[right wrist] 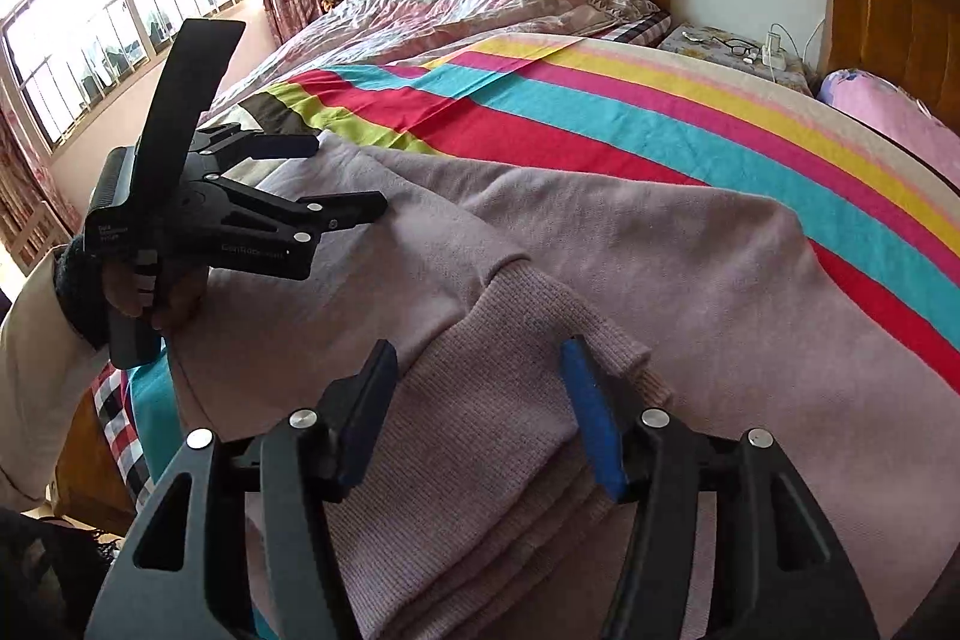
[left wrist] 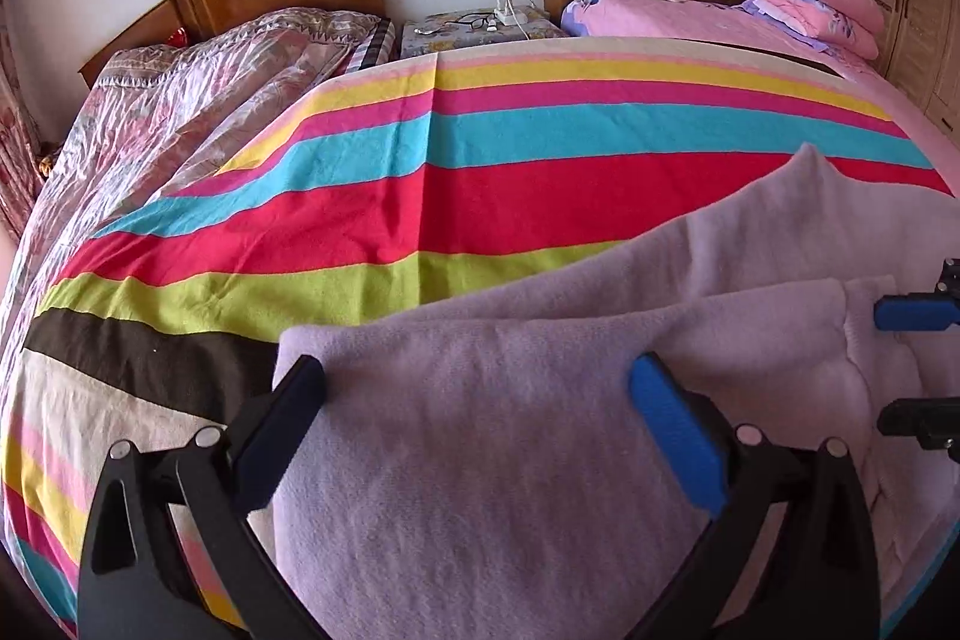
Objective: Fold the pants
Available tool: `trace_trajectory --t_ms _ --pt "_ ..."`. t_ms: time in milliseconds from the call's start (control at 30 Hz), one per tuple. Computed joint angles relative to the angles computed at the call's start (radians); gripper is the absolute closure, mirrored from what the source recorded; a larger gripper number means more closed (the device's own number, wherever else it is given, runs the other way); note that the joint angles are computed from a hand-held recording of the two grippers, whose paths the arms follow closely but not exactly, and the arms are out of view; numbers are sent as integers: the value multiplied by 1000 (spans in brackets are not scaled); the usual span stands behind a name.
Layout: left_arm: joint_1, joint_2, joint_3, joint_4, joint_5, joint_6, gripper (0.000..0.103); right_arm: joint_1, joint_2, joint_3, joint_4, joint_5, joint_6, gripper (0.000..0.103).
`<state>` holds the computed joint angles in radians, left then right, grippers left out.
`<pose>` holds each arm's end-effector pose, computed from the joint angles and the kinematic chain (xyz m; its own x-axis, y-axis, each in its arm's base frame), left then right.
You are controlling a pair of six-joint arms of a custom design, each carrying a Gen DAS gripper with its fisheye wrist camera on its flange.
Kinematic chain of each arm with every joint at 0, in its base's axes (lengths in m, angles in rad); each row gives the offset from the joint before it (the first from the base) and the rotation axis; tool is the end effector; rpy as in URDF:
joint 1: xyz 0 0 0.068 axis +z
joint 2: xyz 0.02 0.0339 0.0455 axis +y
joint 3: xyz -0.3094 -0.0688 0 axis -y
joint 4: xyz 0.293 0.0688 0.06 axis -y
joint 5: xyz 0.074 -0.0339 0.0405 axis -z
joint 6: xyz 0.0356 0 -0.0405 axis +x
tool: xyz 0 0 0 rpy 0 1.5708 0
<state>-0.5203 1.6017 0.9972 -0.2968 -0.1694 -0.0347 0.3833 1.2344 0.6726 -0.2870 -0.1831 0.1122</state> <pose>0.3261 -0.1799 0.2201 -0.6938 0.3581 -0.6248 0.3754 0.9202 0.1106 0.2478 0.1069 0.2184 -0.7453 -0.1818 -0.6414 -0.3984 0.8929 0.2098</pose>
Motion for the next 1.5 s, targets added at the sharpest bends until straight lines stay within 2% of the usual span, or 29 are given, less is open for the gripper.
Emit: trace_trajectory --t_ms 67,133,367,533,600,700,767,867,933,1000,1100,1167,1200,1267,1333,1433,1500 --pt "-13 0 -7 12 -35 6 1 -21 -25 16 -14 -8 15 47" --pt "-26 -7 -19 28 -66 6 1 -24 -19 52 -13 40 2 45" --pt "-25 -11 -22 28 -69 0 1 -115 323 260 -12 94 -64 45" --pt "-24 -12 -24 30 -64 -6 1 -151 286 236 48 61 8 42" --pt "-21 -12 -25 31 -57 -7 1 -139 290 242 43 73 -9 32" --pt "-18 -11 -25 34 -57 -4 1 -135 360 276 11 113 -34 30" --pt "-17 -11 -26 33 -54 -5 1 -152 357 271 34 90 -14 31" --pt "-18 -10 -26 35 -56 -7 1 -173 271 225 62 126 68 30" --pt "-19 -11 -27 35 -59 -6 1 -190 199 188 51 137 78 26" --pt "-19 -11 -28 36 -60 -6 1 -209 155 161 6 147 40 15" --pt "-17 -11 -27 36 -57 -6 1 -275 183 143 -68 141 -5 14" --pt "-18 -11 -25 31 -57 -8 1 -337 169 96 -10 60 -31 15" --pt "-18 -11 -24 29 -56 -8 1 -355 169 103 -29 45 -24 15" --pt "-19 -12 -25 33 -60 -8 1 -362 136 108 -59 106 18 15" --pt "-24 -26 -35 45 -89 -20 1 -386 60 83 -63 79 43 14" --pt "-68 -145 -99 77 -191 -42 2 -382 -102 27 -120 57 24 14" --pt "-112 -285 -156 89 -176 -39 1 -356 -230 -16 -195 47 -12 14"
